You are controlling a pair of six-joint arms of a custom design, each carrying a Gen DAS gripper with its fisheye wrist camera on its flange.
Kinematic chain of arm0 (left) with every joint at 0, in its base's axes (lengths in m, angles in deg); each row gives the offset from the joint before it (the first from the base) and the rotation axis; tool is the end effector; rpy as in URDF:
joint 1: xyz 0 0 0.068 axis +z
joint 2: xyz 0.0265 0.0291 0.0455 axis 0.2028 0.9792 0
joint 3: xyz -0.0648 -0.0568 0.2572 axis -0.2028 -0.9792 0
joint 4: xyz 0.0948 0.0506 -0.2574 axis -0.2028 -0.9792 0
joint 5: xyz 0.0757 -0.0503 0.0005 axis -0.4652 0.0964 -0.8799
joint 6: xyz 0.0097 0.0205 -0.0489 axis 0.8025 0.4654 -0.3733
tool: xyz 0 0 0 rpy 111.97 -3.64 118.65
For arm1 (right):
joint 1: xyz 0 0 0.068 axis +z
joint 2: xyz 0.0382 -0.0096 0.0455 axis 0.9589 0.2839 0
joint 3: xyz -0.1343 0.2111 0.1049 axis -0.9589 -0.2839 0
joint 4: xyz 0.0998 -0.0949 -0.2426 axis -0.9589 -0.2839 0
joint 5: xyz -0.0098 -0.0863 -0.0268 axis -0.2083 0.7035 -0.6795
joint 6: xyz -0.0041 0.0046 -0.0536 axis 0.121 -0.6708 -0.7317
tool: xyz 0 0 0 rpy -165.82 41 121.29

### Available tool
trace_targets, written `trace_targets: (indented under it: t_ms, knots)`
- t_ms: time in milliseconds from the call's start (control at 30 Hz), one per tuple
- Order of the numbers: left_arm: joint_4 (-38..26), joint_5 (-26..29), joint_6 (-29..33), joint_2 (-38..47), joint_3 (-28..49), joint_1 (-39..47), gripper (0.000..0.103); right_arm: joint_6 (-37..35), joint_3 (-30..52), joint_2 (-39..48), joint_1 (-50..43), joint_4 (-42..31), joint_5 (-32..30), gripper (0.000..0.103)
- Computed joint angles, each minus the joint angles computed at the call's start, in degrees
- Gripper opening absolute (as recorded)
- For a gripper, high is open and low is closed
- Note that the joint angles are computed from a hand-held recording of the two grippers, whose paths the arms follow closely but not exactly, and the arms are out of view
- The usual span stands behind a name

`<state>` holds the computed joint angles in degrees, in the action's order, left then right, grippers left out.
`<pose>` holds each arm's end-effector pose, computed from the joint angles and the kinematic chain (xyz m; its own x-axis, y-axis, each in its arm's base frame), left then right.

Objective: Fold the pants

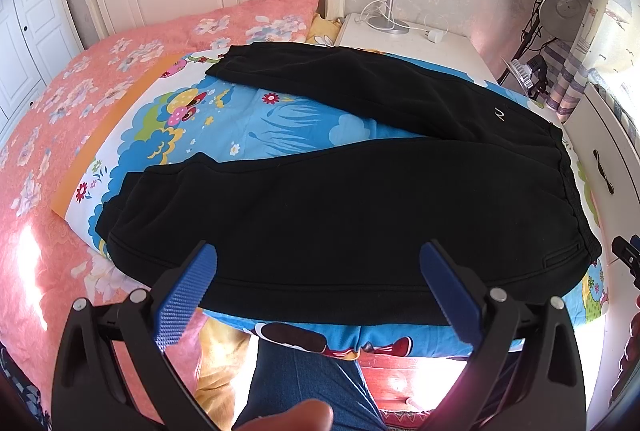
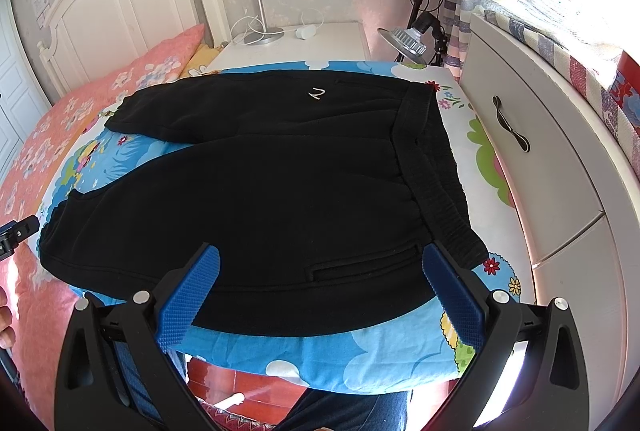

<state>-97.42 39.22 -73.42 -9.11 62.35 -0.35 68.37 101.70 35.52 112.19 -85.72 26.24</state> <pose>0.2563 -0.0553 0.2667 -0.7862 0.2042 -0.5832 0.2470 0.9690 0.0063 0.1649 0.1087 0.2536 -0.7094 0.3600 -0.6059 0.3962 0.9147 0.0796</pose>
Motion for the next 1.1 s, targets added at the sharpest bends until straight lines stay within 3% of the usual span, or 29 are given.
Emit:
trace_targets:
  t_ms: [167, 233, 300, 433, 600, 733, 767, 867, 900, 933, 967, 1000, 1100]
  knots:
    - [1.65, 3.11, 0.03, -0.32, -1.86, 1.29, 0.102, -6.42, 0.14, 0.82, -4.39, 3.95, -2.70, 0.099]
    - [3.33, 6.67, 0.06, -0.44, -3.32, 2.59, 0.102, -14.06, 0.61, 1.23, -11.56, 8.02, -7.01, 0.099]
    - [5.61, 12.96, -0.87, -1.03, -5.57, 4.51, 0.102, -23.53, 2.04, 4.32, -22.25, 13.44, -15.13, 0.099]
    - [5.34, 18.76, 1.41, -0.67, -5.85, 5.54, 0.102, -35.76, 12.42, 21.45, -40.20, 16.97, -28.70, 0.099]
    - [2.32, 25.86, 3.79, 3.34, -3.05, 7.47, 0.102, -46.98, 31.27, 43.82, -50.59, 14.08, -32.42, 0.099]
    - [2.36, 24.53, 3.64, 8.31, 0.58, 7.64, 0.102, -51.13, 46.62, 58.16, -55.33, 9.70, -34.84, 0.099]
    - [2.36, 24.01, 3.42, 9.24, 1.26, 7.47, 0.101, -52.08, 49.47, 60.56, -55.72, 8.40, -34.72, 0.096]
    - [2.16, 22.57, 2.93, 12.52, 3.52, 7.26, 0.101, -55.93, 59.29, 68.85, -55.84, 3.71, -30.08, 0.067]
    - [2.32, 21.91, 2.53, 13.66, 4.20, 7.07, 0.101, -56.59, 61.38, 70.48, -55.78, 2.55, -29.79, 0.067]
    - [2.34, 21.60, 2.55, 14.96, 5.10, 7.18, 0.101, -57.79, 62.77, 71.67, -55.90, 2.08, -30.23, 0.067]
    - [2.48, 21.34, 2.32, 15.89, 5.67, 7.07, 0.101, -59.44, 64.06, 72.80, -55.92, 1.95, -30.89, 0.074]
    - [2.61, 21.09, 2.09, 16.95, 6.33, 6.96, 0.101, -60.07, 64.61, 73.32, -55.96, 2.56, -31.03, 0.094]
    - [2.87, 20.66, 1.26, 19.86, 8.09, 6.61, 0.101, -61.22, 69.44, 76.77, -56.54, 0.89, -30.63, 0.095]
